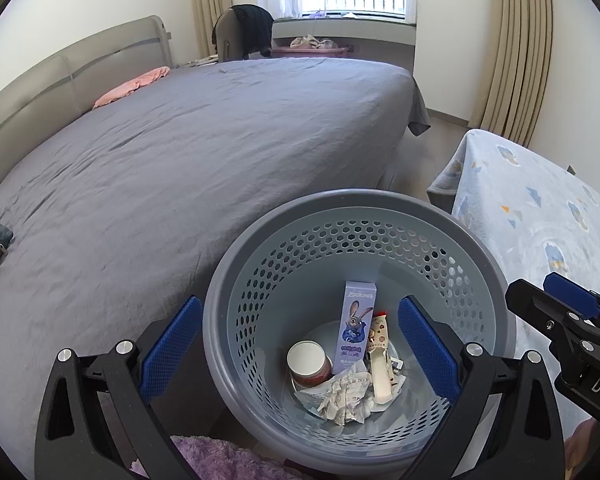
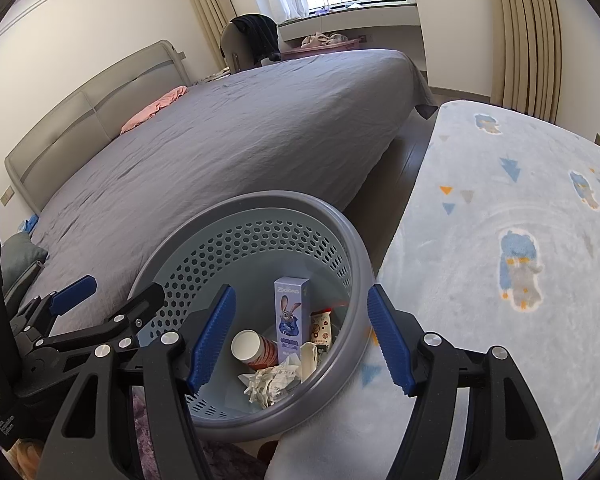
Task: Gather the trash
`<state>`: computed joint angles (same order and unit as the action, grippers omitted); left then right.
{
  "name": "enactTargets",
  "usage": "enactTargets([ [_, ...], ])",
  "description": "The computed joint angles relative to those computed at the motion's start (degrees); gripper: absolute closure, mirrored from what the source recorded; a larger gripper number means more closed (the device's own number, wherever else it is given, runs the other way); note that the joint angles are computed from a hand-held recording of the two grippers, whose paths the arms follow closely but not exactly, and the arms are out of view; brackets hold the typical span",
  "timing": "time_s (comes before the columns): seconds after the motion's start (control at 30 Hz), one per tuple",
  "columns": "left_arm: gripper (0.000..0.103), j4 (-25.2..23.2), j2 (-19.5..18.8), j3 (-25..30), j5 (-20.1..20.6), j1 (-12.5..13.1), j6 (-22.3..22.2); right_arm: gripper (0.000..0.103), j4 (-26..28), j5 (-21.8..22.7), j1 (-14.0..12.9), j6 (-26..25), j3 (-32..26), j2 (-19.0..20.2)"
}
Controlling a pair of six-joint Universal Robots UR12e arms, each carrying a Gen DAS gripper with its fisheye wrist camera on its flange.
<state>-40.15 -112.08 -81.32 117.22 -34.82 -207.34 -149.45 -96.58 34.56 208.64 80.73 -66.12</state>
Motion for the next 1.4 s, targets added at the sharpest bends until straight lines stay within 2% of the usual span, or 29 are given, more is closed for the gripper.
enactTargets([
  [0.73, 0.006, -2.12, 0.13, 0.23, 2.12, -0.11, -2.33, 0.037, 1.31, -1.46, 0.54, -0.47, -0.79, 0.26],
  [1.4, 0.006, -2.81, 0.01, 0.39, 2.14, -0.01, -2.92, 0.037, 1.79, -1.42, 0.62, -0.89, -1.11, 0.41],
])
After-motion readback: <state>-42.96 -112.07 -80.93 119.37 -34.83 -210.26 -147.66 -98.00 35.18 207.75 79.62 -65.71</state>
